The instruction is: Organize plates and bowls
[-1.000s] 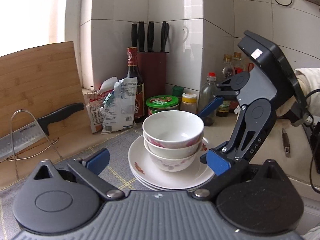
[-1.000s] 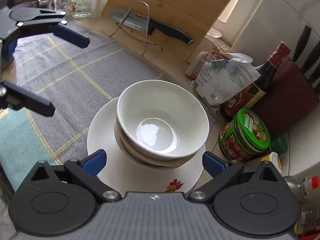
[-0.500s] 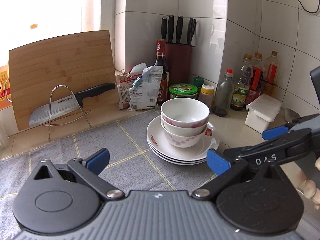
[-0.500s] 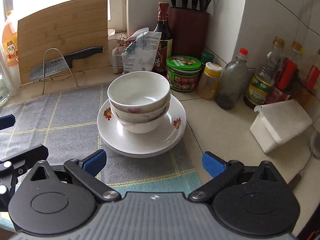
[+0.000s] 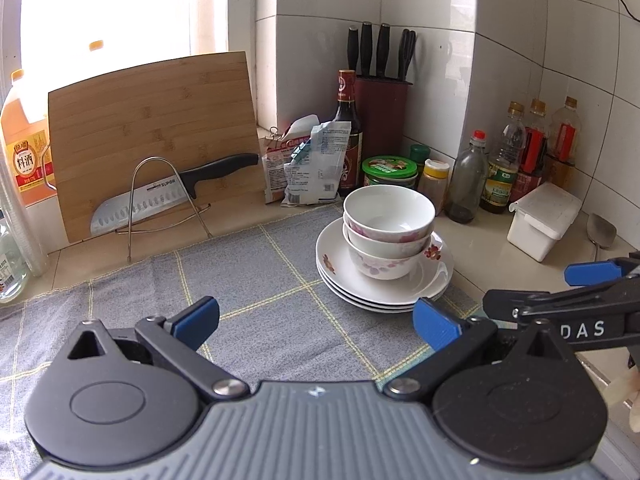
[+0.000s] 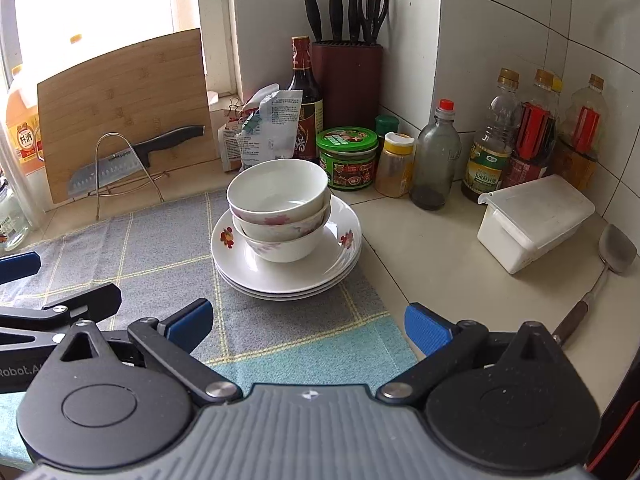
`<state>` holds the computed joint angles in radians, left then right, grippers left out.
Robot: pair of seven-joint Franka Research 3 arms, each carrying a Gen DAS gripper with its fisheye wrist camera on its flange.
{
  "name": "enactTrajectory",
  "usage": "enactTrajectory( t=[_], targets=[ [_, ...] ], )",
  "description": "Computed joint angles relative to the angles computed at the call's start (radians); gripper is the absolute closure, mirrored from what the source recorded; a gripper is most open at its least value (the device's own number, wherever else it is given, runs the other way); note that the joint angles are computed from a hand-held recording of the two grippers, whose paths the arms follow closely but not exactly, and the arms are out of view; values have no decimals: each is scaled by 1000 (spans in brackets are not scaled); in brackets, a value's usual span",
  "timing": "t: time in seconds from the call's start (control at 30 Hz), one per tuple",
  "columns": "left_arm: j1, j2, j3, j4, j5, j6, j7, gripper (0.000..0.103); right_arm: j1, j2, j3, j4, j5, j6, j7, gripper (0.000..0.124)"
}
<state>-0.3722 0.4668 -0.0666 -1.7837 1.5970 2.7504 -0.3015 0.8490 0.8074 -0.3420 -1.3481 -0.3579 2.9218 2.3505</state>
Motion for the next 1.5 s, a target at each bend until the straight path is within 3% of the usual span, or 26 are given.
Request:
enactTrajectory(
  t=[1.5],
  targets=[
    [-1,-26,-3,-30,-39,-26,35,1,21,-21,-16,-15,-48,-9,45,21]
  ],
)
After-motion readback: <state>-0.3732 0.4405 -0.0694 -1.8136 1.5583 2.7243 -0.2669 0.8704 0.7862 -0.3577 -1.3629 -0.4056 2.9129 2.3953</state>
